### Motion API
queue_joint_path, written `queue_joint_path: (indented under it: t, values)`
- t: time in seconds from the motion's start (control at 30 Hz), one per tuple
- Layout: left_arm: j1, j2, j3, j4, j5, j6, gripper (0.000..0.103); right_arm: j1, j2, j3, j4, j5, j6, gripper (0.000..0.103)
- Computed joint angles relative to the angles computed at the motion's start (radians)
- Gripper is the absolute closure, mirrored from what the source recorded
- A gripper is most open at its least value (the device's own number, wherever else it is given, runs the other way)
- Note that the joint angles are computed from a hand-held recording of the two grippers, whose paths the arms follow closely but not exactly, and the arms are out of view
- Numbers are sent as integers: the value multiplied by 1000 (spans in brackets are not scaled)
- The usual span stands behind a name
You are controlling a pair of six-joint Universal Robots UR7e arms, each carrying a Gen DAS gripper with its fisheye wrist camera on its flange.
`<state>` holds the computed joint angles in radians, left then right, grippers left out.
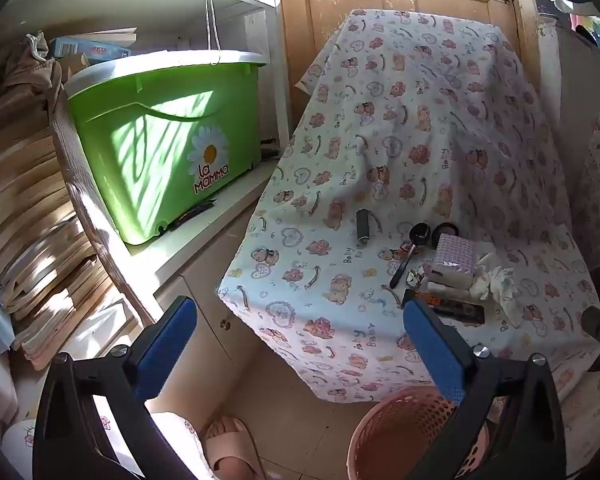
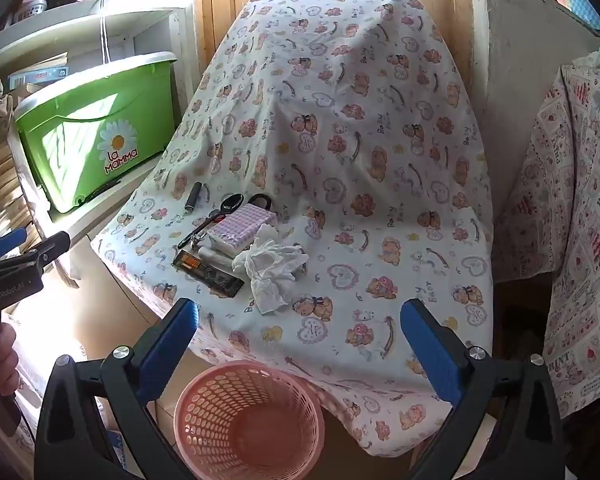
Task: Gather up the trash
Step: 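Move both tools toward the items on the sheet-covered table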
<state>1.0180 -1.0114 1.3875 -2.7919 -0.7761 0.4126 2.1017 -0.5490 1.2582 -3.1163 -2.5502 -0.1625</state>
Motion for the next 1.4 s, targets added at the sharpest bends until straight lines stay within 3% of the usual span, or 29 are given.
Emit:
queue_joint_path:
  t: [0.2, 0.97, 1.17, 1.4]
  values:
    - [-1, 1, 28, -128, 4, 109, 1, 0, 1, -2, 16, -2, 17, 1]
    - [-11, 2, 39, -151, 17, 135, 1, 5, 11, -6, -19, 28, -16, 1]
    - [-15, 2, 45, -155, 13, 142, 1, -2, -1, 11, 46, 11, 40, 1]
    - [-17, 6, 50, -154, 10, 145, 1, -2, 2, 1, 21, 19, 29, 1]
